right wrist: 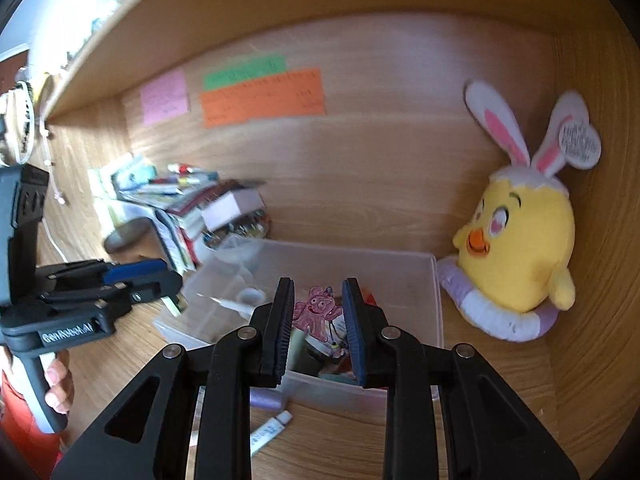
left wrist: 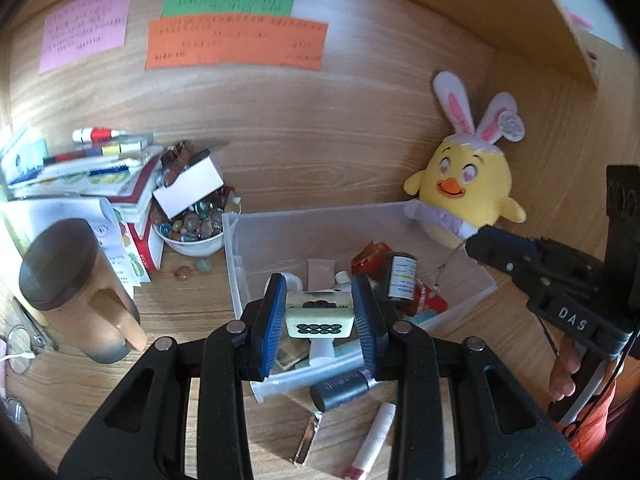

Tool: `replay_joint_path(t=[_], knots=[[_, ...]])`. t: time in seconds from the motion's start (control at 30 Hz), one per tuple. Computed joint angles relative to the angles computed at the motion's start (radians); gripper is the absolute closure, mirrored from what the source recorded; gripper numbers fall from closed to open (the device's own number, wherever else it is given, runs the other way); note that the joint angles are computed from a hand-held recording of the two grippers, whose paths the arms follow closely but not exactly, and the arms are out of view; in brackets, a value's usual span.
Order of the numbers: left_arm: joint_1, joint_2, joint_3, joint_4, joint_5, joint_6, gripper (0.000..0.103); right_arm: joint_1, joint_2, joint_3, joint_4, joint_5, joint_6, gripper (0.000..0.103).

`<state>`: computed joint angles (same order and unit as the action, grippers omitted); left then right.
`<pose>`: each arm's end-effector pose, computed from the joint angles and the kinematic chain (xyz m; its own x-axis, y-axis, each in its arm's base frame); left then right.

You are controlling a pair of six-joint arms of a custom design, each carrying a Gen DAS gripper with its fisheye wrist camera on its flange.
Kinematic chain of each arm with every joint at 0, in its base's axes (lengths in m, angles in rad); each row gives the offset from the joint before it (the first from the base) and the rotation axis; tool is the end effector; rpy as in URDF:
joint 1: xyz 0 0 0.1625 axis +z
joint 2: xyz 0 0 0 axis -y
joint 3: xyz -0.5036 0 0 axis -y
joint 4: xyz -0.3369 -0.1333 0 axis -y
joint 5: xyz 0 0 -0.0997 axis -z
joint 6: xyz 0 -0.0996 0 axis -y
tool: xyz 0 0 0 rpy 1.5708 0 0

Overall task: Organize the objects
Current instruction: 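Carry the square charm and pink keychain into the clear box and open both tools, then withdraw both open tools from the box toward the remaining items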

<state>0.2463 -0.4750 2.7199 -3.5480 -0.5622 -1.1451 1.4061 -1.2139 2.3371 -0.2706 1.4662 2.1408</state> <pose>-0.2570 -0.2889 0.0520 -0.8158 0.0219 -0.5779 0.4655 0.6176 -0.6339 0.0906 -0.3312 0.1905 -0.6394 -0.5739 0.5116 -0.7688 0.4811 -0.4213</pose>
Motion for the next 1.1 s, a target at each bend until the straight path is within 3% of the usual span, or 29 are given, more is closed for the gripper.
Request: replay_joint_path(t=[0.37, 0.73, 0.83, 0.97, 1.1], knots=[[0.093, 0.053, -0.030, -0.075, -0.036, 0.088, 0.070, -0.012, 0.117, -0.070, 0.014, 0.118, 0.022, 0.081], [0.094, 0.076, -0.032, -0.104, -0.050, 0.110, 0.069, 0.015, 0.156, -0.079, -0.010, 0.186, 0.027, 0.079], [0.086, 0.072, -0.027, -0.103, -0.053, 0.104, 0.066, 0.020, 0.153, -0.070, -0.028, 0.194, 0.025, 0.066], [0.052, 0.054, -0.026, -0.054, -0.034, 0.070, 0.050, 0.028, 0.129, -0.045, -0.058, 0.185, 0.013, 0.045], [0.000, 0.029, -0.014, 0.016, -0.011, 0.013, 0.036, 0.039, 0.096, -0.013, -0.086, 0.169, -0.002, 0.036]])
